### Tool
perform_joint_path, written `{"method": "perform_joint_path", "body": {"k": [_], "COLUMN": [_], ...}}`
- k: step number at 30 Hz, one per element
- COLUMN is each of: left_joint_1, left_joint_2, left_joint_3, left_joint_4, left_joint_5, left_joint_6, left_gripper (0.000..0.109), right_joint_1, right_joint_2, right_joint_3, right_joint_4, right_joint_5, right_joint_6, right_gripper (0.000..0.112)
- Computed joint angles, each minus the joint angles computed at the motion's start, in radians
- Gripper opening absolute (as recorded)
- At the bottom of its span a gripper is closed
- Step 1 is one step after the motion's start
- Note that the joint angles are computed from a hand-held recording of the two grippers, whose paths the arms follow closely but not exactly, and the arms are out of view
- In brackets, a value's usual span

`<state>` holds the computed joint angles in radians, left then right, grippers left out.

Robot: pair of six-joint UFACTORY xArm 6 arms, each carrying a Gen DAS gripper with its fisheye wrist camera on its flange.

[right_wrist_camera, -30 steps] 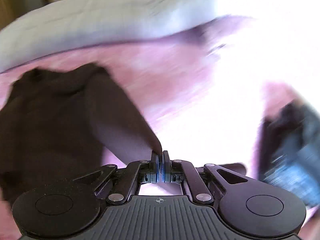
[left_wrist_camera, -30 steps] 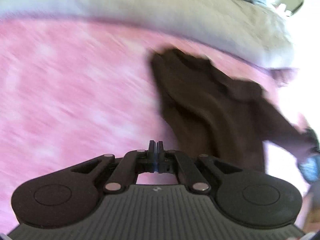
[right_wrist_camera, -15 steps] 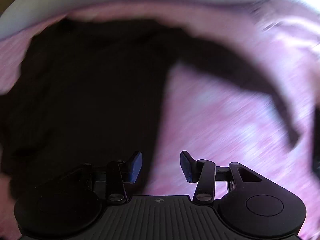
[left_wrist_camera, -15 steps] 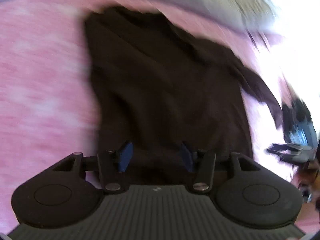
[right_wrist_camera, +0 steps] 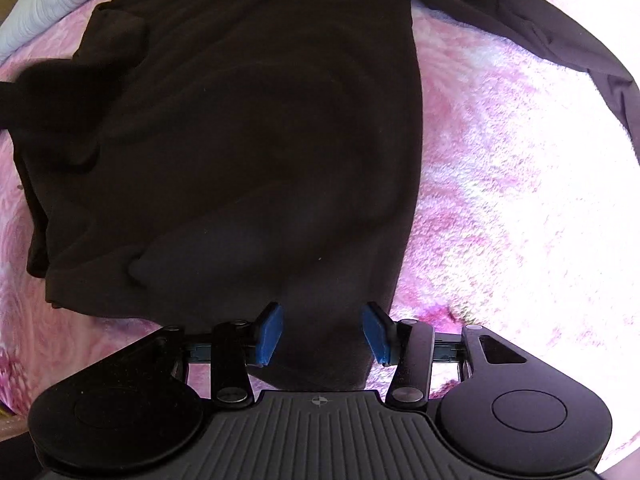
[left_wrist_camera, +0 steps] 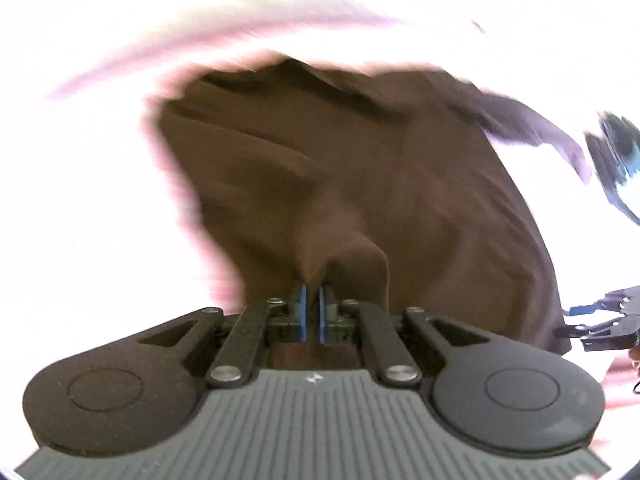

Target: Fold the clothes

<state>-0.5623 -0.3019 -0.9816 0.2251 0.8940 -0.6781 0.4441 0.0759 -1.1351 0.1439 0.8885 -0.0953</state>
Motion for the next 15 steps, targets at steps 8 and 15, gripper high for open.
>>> {"method": "perform_joint_path", "body": {"k": [8, 15], "left_joint_1": [0.323, 0.045], "left_joint_2": [-0.386, -0.422], "left_joint_3": [0.174, 0.467], "left_joint_4": [0.307, -0.145], "left_joint_5": [0.365, -0.013], "left_joint_6": [-0.273, -0.229], "left_gripper": [0.023, 0.045], "right_joint_1": [0.016, 0.057], "right_joint_2": [0.007, -0.031], "right_joint_3": [-0.016, 0.033], "right_joint_4": [-0.021, -0.072], "right_joint_5": [0.017, 0.053], "right_joint_6": [-0.030, -0.026], "right_gripper": [0.050, 0.055]}}
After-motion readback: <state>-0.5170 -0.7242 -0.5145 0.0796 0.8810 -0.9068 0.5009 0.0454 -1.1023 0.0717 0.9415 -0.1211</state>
